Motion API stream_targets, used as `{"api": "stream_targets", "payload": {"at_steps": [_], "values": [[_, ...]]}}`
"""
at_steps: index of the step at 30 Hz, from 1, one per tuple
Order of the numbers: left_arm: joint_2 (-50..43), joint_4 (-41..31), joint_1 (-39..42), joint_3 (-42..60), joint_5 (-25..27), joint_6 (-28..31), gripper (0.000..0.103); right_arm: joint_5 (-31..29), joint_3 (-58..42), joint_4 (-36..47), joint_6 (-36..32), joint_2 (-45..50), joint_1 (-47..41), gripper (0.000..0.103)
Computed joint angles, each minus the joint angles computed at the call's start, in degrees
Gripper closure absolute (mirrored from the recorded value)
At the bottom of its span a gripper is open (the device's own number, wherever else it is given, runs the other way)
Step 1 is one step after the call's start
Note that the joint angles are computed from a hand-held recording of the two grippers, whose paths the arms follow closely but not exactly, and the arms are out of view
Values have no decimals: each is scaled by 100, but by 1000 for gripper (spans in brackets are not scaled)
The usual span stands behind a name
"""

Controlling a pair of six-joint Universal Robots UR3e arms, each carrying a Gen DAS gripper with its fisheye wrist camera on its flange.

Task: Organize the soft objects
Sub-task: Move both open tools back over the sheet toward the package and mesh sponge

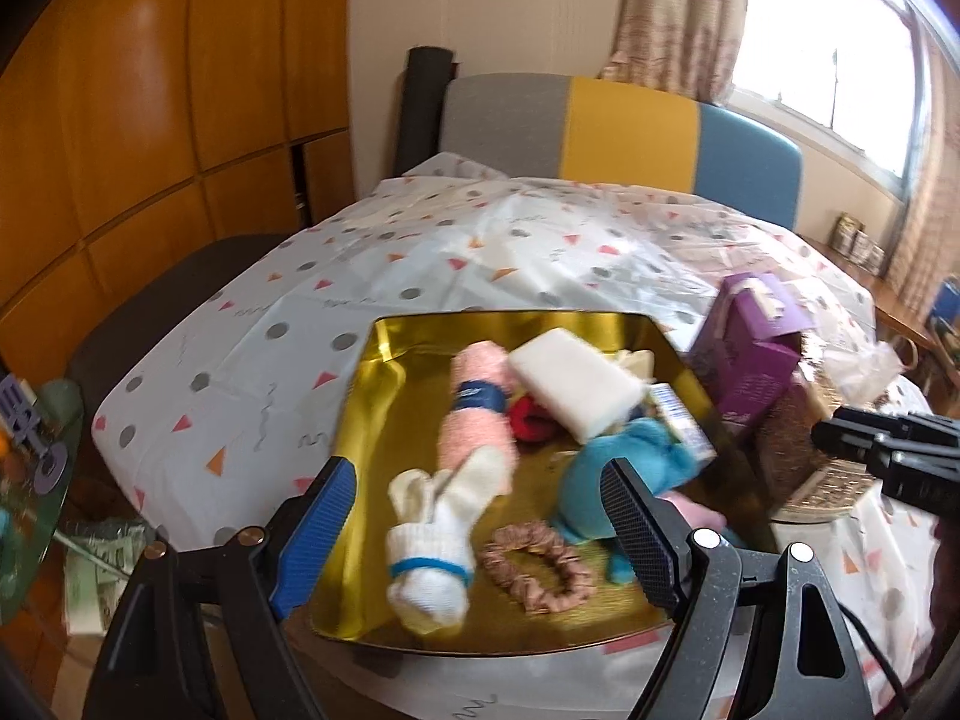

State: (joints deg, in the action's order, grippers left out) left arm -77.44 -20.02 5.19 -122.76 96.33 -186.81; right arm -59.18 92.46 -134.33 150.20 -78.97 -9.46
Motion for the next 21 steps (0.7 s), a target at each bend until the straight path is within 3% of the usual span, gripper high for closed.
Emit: {"api": "stream_targets", "payload": {"at_steps": [8, 21], "values": [[-493, -33, -747, 722, 2, 107, 19, -18, 5, -85, 95, -142, -1299, 63], [-1458, -234, -1719, 1898, -417, 365, 19, -434, -1149, 566, 996, 967, -3237, 62]]}}
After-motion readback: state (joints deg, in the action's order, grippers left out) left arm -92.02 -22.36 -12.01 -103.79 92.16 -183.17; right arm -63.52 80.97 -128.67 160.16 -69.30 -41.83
